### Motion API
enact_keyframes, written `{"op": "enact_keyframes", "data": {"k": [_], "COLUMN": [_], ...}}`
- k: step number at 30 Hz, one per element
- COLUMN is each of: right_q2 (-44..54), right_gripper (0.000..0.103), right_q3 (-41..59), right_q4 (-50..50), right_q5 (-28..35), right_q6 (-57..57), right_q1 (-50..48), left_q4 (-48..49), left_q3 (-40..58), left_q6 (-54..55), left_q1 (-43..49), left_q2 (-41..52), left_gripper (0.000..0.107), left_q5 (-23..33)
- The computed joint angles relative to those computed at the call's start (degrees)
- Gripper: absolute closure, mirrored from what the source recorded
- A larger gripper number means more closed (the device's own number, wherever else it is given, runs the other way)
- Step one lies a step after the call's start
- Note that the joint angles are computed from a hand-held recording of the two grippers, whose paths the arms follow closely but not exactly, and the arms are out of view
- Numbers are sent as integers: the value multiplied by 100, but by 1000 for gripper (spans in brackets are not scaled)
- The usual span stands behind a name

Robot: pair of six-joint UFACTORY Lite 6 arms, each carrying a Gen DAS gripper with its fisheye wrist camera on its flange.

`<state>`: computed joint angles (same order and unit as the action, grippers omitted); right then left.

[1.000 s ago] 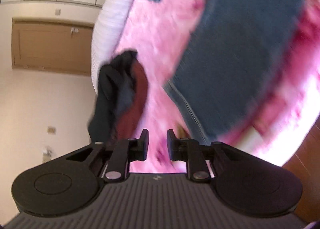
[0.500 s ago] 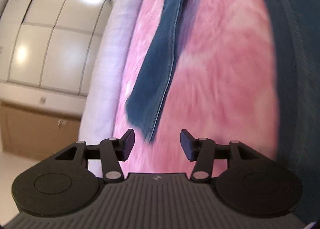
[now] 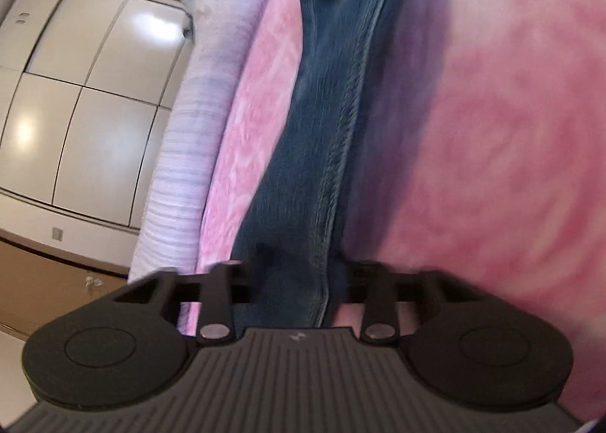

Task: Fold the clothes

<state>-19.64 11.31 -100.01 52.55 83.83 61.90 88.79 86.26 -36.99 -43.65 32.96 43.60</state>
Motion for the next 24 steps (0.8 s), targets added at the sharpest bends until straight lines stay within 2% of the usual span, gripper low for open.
{"op": "enact_keyframes", "data": {"k": [2, 4, 7, 10, 13, 14, 15, 16, 18, 21, 22, 24], "right_q2": [792, 1137, 1049, 929, 922, 888, 827, 737, 467, -15, -78, -148], "right_gripper": [65, 65, 65, 65, 65, 65, 65, 65, 65, 64, 64, 64], "right_q3": [477, 746, 798, 734, 748, 758, 771, 753, 655, 406, 350, 239], "right_q4": [-780, -1188, -1432, -1352, -1046, -908, -704, -547, -238, 159, 243, 390], "right_q5": [-193, -287, -361, -470, -618, -677, -700, -679, -591, -446, -415, -334], "right_q6": [331, 428, 481, 517, 478, 419, 286, 160, -94, -367, -397, -394], "right_q1": [-364, -629, -878, -987, -908, -862, -761, -669, -484, -278, -242, -138], "left_q4": [210, 378, -281, -1023, -721, -548, -430, -316, -98, -556, -876, -1814], "left_q3": [-300, -1013, -2001, -3228, -4428, -4790, -4973, -5136, -5444, -5751, -5630, -5419], "left_q6": [232, 283, 1033, 1502, 969, 739, 515, 289, -166, -335, -245, -44], "left_q1": [-98, -244, -629, -960, -1171, -1234, -1162, -1073, -879, -529, -279, 169], "left_q2": [-238, -1048, -2338, -3486, -4007, -4125, -4168, -4196, -4227, -5015, -5247, -5877], "left_gripper": [103, 103, 104, 103, 97, 90, 75, 70, 70, 68, 68, 70], "left_q5": [338, 640, 1526, 1888, 1887, 1890, 1962, 2038, 2190, 2230, 1983, 1103]}}
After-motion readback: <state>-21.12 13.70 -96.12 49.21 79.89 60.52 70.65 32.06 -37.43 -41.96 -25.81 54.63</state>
